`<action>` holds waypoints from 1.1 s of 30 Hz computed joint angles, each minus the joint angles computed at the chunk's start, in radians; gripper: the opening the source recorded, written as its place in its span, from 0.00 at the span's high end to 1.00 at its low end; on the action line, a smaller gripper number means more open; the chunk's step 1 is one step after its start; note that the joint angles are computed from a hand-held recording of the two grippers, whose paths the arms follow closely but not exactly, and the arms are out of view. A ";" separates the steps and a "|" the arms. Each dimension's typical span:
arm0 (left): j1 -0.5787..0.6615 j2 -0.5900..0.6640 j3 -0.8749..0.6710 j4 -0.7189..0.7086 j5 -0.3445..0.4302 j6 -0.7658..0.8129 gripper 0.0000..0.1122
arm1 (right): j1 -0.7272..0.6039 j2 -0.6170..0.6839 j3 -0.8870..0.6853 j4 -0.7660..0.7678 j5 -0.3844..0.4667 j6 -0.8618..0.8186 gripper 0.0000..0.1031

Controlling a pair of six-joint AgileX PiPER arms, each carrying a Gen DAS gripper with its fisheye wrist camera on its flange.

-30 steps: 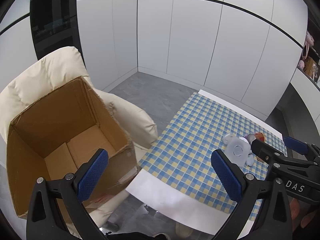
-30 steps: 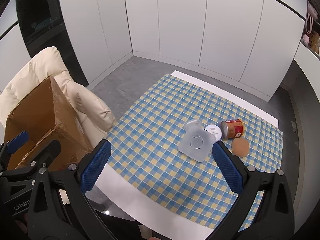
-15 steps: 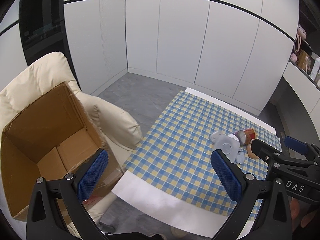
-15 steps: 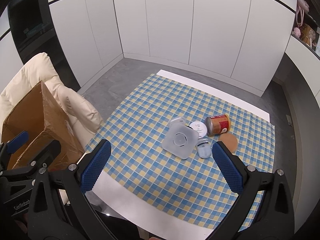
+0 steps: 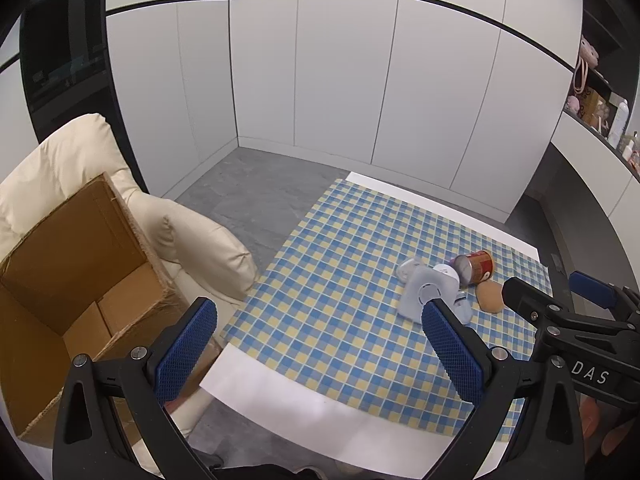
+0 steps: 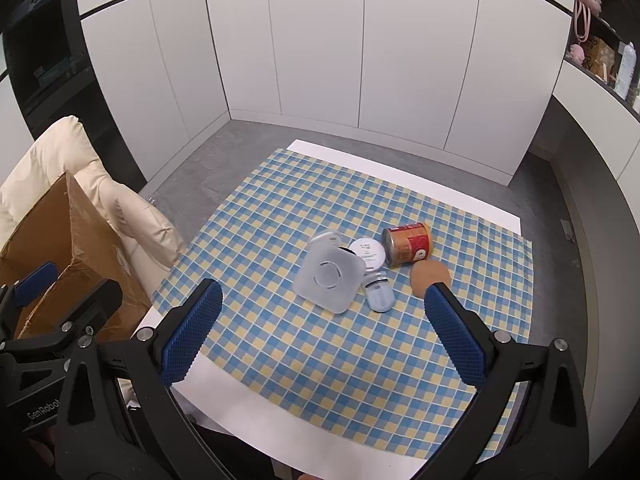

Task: Organize objects
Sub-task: 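Move both open tools from the box toward the objects on the checkered cloth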

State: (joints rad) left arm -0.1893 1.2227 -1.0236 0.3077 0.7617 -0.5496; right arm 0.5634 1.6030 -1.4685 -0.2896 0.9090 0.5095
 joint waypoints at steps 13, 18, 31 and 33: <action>-0.067 0.037 -0.034 0.019 0.007 -0.034 0.09 | -0.049 -0.039 0.047 0.002 -0.009 -0.009 0.01; -0.093 0.057 -0.047 0.021 0.007 -0.042 0.09 | -0.072 -0.054 0.064 0.005 -0.010 -0.014 0.01; -0.168 0.093 -0.080 0.054 0.017 -0.091 0.09 | -0.129 -0.089 0.106 0.018 -0.019 -0.035 0.01; -0.175 0.099 -0.084 0.054 0.017 -0.093 0.09 | -0.134 -0.094 0.112 0.018 -0.019 -0.036 0.01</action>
